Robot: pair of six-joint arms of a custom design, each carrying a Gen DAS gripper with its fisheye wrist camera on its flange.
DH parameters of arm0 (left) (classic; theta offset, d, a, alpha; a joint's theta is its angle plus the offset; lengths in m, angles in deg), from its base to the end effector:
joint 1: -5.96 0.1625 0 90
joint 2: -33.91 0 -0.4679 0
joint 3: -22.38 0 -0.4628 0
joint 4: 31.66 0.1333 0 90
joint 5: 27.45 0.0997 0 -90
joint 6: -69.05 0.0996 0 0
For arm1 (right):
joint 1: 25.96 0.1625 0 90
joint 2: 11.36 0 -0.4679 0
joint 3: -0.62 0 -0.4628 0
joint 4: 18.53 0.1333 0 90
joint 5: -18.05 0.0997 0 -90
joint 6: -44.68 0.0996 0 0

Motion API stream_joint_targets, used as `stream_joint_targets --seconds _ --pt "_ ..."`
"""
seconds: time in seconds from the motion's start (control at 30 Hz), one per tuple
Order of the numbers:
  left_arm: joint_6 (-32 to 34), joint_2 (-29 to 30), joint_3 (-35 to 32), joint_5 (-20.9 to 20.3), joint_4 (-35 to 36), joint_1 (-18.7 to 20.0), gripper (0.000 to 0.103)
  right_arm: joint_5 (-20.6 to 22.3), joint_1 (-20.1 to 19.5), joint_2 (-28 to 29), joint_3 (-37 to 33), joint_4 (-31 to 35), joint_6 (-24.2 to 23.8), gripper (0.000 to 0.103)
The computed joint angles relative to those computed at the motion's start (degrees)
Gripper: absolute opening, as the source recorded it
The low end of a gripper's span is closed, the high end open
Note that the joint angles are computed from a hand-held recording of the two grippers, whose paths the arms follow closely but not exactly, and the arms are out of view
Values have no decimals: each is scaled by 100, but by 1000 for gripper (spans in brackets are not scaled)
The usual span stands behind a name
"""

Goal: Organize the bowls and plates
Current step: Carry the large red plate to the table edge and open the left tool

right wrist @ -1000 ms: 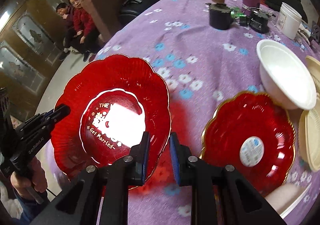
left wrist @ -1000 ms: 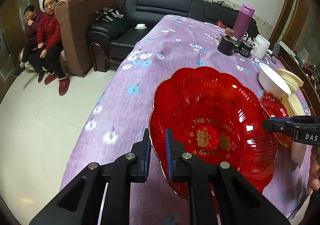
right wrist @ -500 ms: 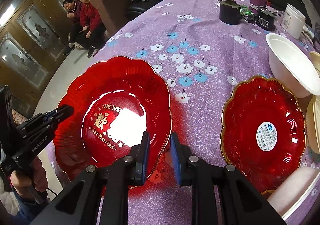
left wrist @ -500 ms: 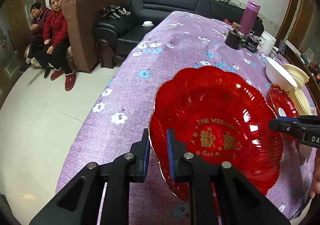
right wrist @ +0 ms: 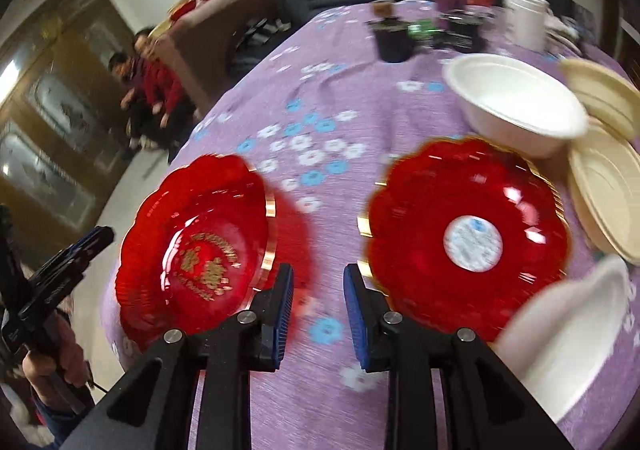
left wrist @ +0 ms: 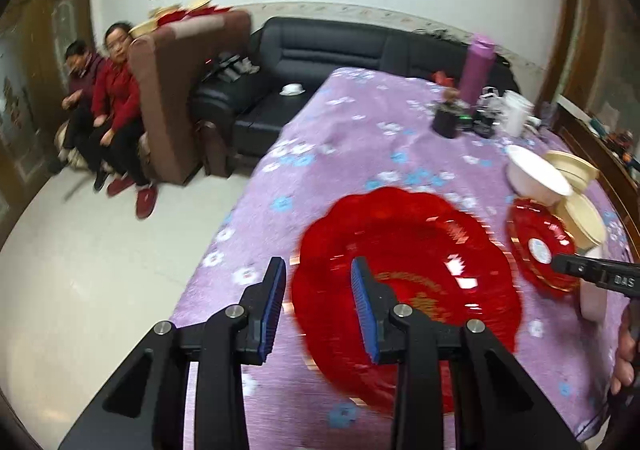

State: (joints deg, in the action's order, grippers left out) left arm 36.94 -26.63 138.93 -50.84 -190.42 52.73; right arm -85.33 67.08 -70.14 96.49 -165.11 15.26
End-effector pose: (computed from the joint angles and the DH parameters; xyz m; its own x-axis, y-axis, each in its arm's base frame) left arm -0.2437 -0.5873 0.1696 -0.7176 -0.2724 -0.6409 0.3384 0.6680 -0.6628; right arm 0.1492 -0.7311 0.2255 -0.8252 -0.4402 0.3539 -0.5228 0.8325 -0.1835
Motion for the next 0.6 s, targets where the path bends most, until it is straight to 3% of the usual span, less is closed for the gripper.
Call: stream_joint_targets --seconds 0.17,0.27,0.43,0.6 --pt "628 343 -272 -239 -320 -106 34 235 -362 -273 33 -113 151 28" --pt "948 635 -519 -485 -437 -153 35 116 -496 -354 43 -217 278 28" --pt "1399 1148 -909 -803 -539 -251 35 -498 -368 -446 503 -1336 -468 29" --pt "1460 1524 -1185 -949 -336 -294 40 -1085 -264 -367 933 -2995 -1291 50"
